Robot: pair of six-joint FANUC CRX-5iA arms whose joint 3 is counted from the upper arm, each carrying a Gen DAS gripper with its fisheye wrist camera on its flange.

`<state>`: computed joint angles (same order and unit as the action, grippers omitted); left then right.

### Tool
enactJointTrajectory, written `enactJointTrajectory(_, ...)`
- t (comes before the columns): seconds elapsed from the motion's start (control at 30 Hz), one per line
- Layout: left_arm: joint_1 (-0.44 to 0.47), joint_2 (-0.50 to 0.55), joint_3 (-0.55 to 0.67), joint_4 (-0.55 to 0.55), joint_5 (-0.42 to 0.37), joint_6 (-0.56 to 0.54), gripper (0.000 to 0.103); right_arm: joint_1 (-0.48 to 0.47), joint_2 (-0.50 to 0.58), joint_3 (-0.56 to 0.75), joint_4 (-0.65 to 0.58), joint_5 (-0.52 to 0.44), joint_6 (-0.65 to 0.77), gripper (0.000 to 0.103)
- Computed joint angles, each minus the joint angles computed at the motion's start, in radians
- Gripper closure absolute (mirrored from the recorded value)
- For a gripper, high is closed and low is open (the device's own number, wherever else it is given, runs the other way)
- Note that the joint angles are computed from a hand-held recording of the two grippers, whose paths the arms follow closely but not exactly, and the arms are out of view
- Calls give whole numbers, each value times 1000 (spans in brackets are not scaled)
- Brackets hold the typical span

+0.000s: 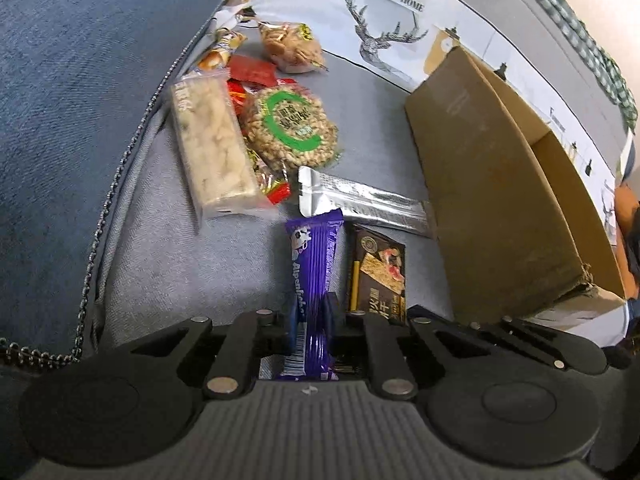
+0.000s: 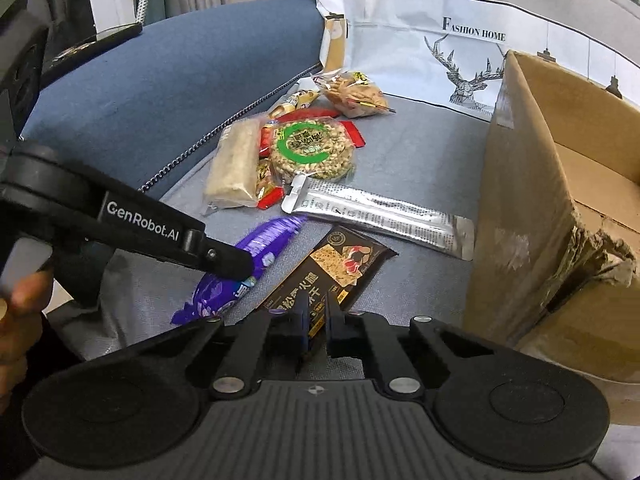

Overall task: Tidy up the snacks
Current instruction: 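Grasp the purple chocolate bar with the left tool while the right tool grasps the dark cracker packet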

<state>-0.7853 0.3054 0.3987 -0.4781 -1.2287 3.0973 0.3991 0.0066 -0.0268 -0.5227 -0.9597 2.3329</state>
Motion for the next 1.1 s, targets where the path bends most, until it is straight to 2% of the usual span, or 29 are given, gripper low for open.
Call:
enactJointTrajectory(0.03, -1, -1, 0, -5, -5, 4, 89, 4, 1, -3, 4, 6, -8, 73)
enactJointTrajectory(0.1, -5, 3, 8, -14, -19, 14, 89, 15, 2, -10, 15, 25, -31, 48)
enactJointTrajectory(0.3, -1, 23, 30, 3, -36, -26, 86, 31, 20, -14, 29, 45, -55, 37)
enactJointTrajectory(0.57, -5, 42, 55, -7, -67, -26, 85, 18, 20, -7, 5, 45, -51, 35)
enactJointTrajectory(0.67, -10, 34, 50, -21, -72, -5, 85, 10, 28, 4, -23, 33, -31, 31)
enactJointTrajectory(0.87, -11, 38, 55, -13, -77, -6, 85, 70, 38, -30, 85, 100, -111, 30)
enactJointTrajectory(0.9, -10, 40, 58, -13, -76, -9, 85, 75, 33, -40, 96, 116, -107, 36)
enactJointTrajectory(0.93, -10, 41, 59, -12, -75, -11, 85, 75, 29, -43, 97, 119, -97, 50)
enactJointTrajectory(1.0, -6, 42, 58, -8, -69, -14, 85, 70, 25, -42, 98, 118, -87, 62)
enactJointTrajectory(1.1, -3, 46, 59, -1, -68, -16, 85, 61, 22, -38, 99, 109, -90, 62)
